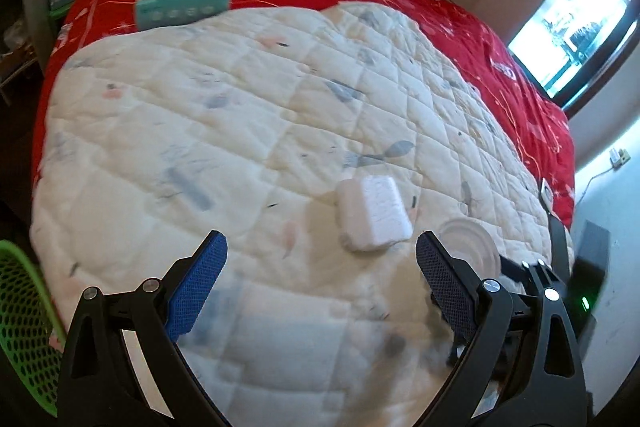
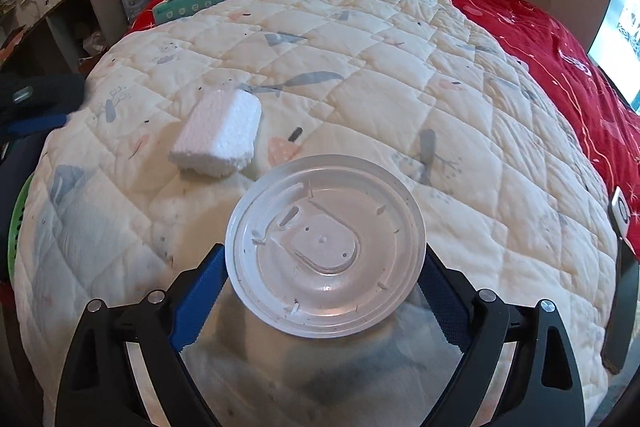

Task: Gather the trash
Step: 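Grasp the white foam block with the left tool while the right tool holds the lid, then carry the foam block over the wastebasket with the left tool while the right tool carries the lid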

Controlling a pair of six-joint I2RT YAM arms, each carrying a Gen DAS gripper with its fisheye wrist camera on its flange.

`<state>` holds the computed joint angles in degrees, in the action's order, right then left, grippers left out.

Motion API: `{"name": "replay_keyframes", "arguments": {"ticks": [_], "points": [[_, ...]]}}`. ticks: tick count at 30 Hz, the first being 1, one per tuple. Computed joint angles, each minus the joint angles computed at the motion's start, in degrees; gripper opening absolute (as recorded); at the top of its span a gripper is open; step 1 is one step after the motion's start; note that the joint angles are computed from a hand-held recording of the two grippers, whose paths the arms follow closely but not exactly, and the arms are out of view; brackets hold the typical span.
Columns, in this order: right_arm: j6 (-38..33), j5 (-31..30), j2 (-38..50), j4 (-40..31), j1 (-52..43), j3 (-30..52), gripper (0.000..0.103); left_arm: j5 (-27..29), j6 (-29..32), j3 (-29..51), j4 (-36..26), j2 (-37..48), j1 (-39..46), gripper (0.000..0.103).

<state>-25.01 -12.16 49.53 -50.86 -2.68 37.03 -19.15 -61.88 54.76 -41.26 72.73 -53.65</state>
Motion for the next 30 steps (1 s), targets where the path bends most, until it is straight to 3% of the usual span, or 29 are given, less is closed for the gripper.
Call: {"name": "replay_keyframes", "arguments": {"ticks": [9,18,21,23,30], "points": [[-12.0,-6.0,-2.5,-7.9,-13.7,1.6,0.089,2.7,3.9,9.0,3.6,16.2,2.3,0.093],[-18.4,-10.7,-2.9,-12.4,-22.0,2.7,0.089,4.4,4.4,13.4,3.7,24.7,4.9,0.086],[-19.4,-11.5,-3.8,-14.0,-23.6,2.9,0.089,5.0,4.0,12.0,5.6,24.6,5.2,0.074],[-20.2,-12.0,-4.5,-15.2,-24.6,3.0,0.089,5.8,4.5,11.0,7.2,23.8,5.2,0.06],[-22.5,-14.5,-9.6,-22.5,-26.5,3.9,0.089,3.3,1.4,3.0,7.1,12.9,1.7,0.06]]}}
